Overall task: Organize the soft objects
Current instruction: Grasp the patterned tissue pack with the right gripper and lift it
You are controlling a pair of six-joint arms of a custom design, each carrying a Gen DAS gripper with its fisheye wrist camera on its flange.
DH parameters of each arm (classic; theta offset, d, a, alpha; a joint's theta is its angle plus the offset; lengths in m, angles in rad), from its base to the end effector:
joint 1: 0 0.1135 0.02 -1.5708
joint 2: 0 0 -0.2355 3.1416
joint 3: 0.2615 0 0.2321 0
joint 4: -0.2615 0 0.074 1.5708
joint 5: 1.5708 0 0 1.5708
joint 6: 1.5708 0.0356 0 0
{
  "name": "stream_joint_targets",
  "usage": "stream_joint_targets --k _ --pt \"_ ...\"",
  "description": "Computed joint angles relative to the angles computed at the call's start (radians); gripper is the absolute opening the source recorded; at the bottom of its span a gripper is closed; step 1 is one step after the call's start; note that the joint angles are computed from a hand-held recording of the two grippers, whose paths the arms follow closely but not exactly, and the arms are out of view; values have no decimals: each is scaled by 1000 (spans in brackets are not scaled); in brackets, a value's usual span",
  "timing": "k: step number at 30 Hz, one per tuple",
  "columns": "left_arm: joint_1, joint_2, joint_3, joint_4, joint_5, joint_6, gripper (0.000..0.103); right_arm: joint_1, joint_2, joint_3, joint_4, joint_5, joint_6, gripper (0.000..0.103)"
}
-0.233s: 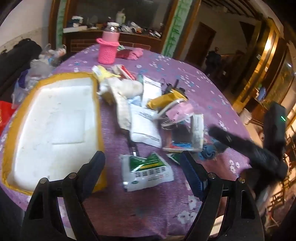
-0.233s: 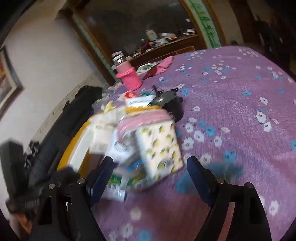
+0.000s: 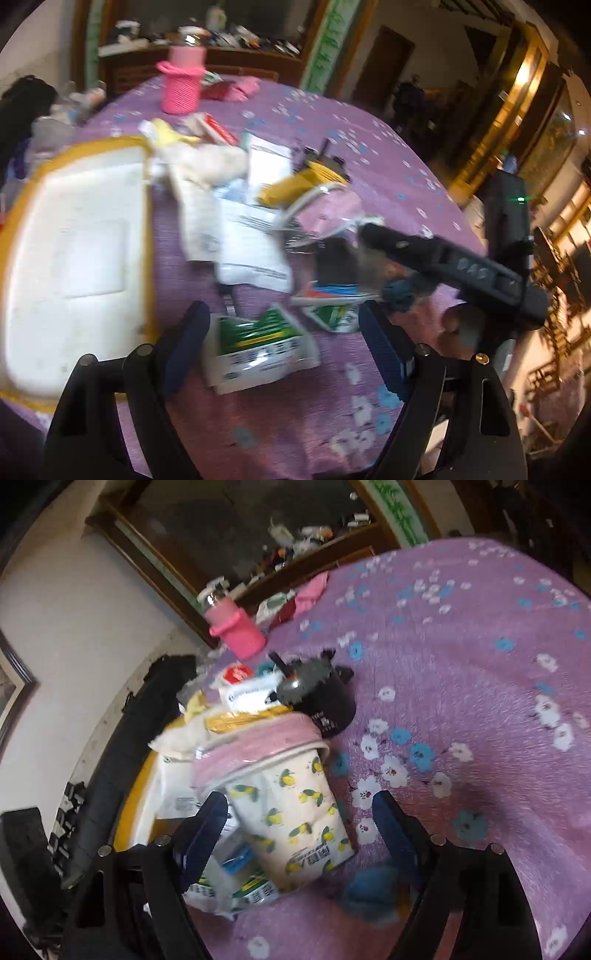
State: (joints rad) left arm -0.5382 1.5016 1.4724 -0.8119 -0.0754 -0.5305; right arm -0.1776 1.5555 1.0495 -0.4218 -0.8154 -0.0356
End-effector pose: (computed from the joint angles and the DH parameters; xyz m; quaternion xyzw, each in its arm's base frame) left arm 0.2612 -0.1528 0.3203 -0.0098 0.9336 -0.1513 0.3248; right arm 0.3004 -0.0276 0.2140 -0.0632 0.8777 0.3432 0.3285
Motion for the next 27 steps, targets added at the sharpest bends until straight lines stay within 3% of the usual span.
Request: stream_joint_targets --k 1,2,3,5,7,8,9,11,13,14,15,16,17,18,22,24,27 --pt "41 47 52 -10 60 40 83 11 26 25 -27 -3 1 71" --pt "39 65 77 -15 75 54 83 10 40 38 -46 -20 1 59" --pt "33 84 105 -26 79 63 83 2 34 11 -12 -43 4 54" --pt "37 132 153 -35 89 106 83 -16 40 5 10 -92 -15 52" --pt "36 186 216 -72 101 122 83 -51 11 -51 105 -141 -15 51" --pt "28 233 227 -19 57 155 83 -79 3 -76 163 -174 -18 51" --pt "28 268 263 -29 74 173 83 -106 -2 -93 205 -216 -9 51" --pt "28 349 352 -75 84 172 83 -162 -5 -135 323 -301 60 51" --pt "37 425 438 -128 97 152 83 -184 45 -96 268 -316 49 51" --pt "44 442 458 -140 112 138 82 -186 56 -68 165 -260 1 51" --pt "59 445 460 -135 148 127 80 -189 51 -83 187 -256 27 51" --pt "70 415 412 -99 206 110 72 -203 60 -91 206 -268 37 51" --pt "69 418 414 -109 203 112 54 -217 55 -117 256 -293 68 51" --pt "64 433 436 -144 187 117 47 -234 53 -138 302 -325 103 51" --pt "54 423 440 -191 168 108 37 -289 62 -171 345 -425 168 51" --pt "43 401 445 -218 158 119 36 -311 95 -140 251 -465 105 51" --pt "46 406 511 -295 171 129 36 -280 107 -89 169 -475 197 51"
